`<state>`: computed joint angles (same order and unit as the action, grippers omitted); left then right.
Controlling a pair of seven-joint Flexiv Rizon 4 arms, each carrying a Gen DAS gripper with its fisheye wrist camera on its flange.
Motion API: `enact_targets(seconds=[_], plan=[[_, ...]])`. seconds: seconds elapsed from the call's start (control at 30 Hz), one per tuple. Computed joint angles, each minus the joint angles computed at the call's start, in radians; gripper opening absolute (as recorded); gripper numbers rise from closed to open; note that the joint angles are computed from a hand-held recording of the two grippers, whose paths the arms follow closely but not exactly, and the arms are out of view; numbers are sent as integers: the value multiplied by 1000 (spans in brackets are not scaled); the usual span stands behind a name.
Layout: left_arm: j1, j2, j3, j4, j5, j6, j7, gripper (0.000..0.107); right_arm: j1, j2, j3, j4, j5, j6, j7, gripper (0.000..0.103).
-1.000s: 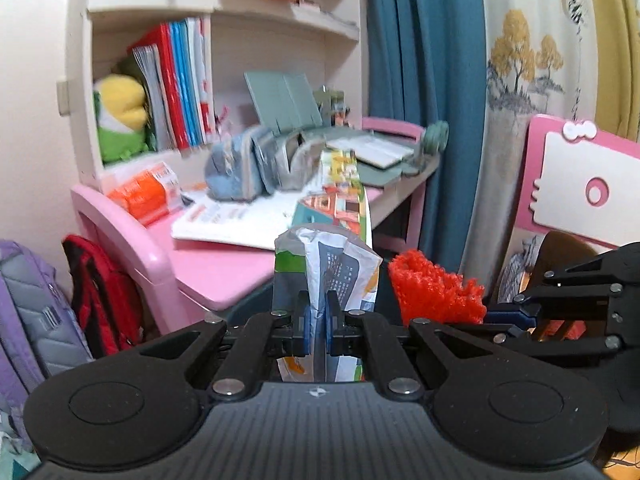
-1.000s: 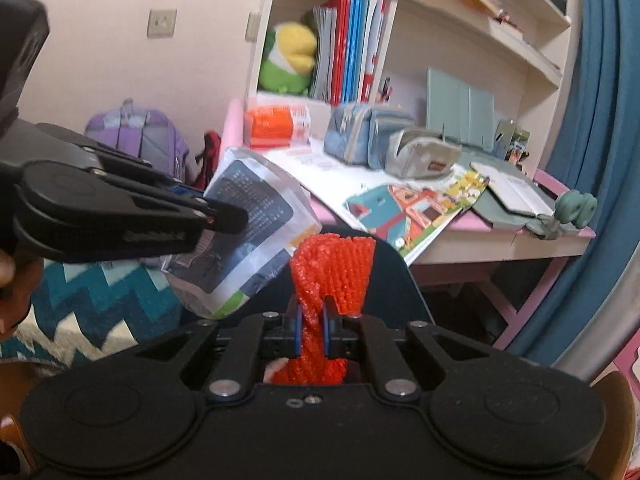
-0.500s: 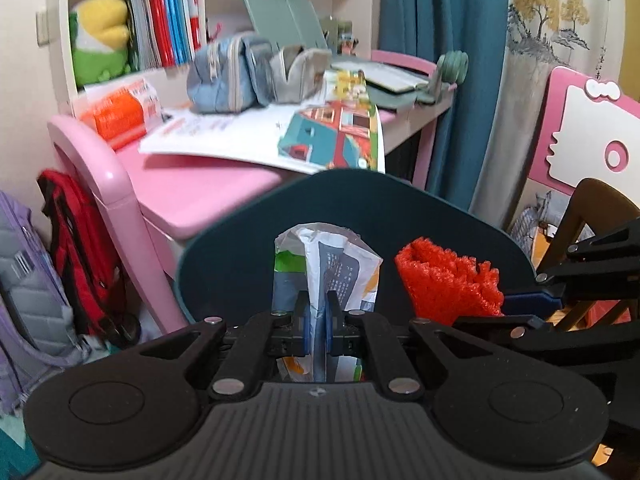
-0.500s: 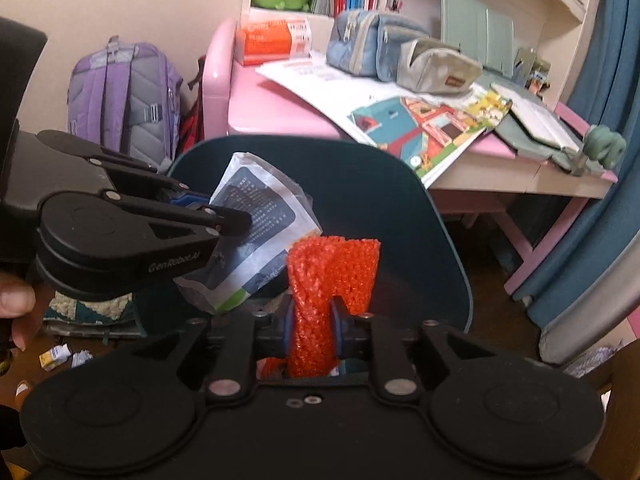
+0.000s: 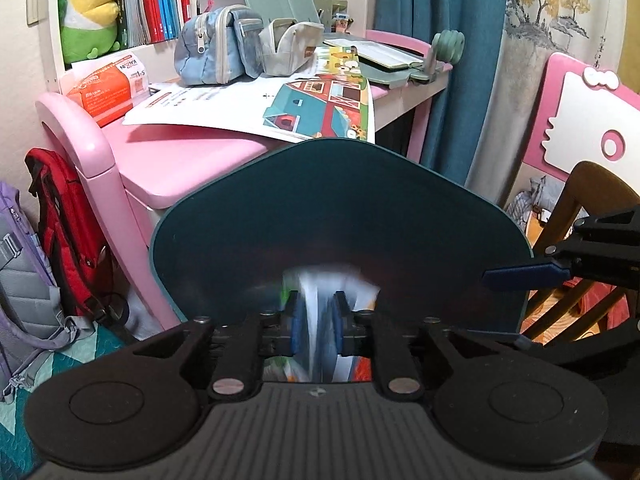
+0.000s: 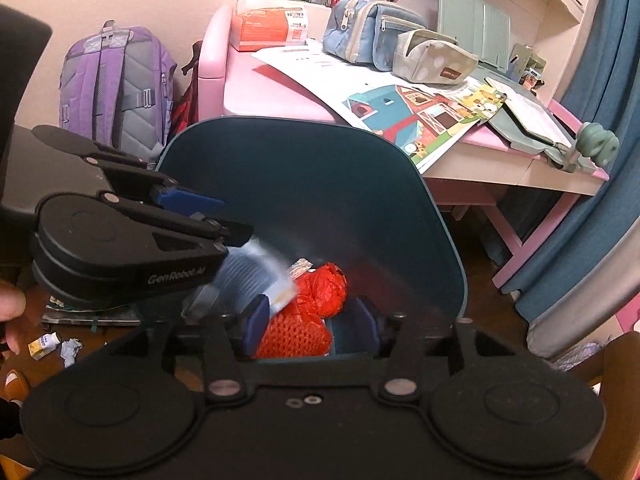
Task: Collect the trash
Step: 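Open the right tool and left tool to drop both items into the wastebasket, then move both open tools back to the trash under the bench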
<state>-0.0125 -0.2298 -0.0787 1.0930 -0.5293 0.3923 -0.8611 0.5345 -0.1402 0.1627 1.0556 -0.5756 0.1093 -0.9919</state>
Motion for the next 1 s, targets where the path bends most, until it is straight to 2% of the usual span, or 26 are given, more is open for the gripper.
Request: enact_targets(seconds=[0.07, 0.13, 0.2, 0.37, 0.5, 1.0], plan=[[1, 8, 2, 12, -7, 8, 1, 30, 4, 2, 1, 0, -11, -1, 6, 48], [2, 21, 4, 30, -19, 24, 7, 50, 7, 6, 1, 2, -23, 4, 18, 48], [3, 38, 7, 54, -37, 54, 25, 58, 11, 11, 4, 2, -35, 9, 28, 49], [24, 63, 19, 64, -81, 37, 43, 59, 33, 11, 12, -19, -64, 6, 33, 51], [44, 99, 38, 93, -123, 47, 74, 72, 69, 3, 18, -45, -100, -3, 39, 53], [186, 200, 163, 184, -287, -28, 178, 78, 242, -99, 4, -176, -142, 59, 91, 56]])
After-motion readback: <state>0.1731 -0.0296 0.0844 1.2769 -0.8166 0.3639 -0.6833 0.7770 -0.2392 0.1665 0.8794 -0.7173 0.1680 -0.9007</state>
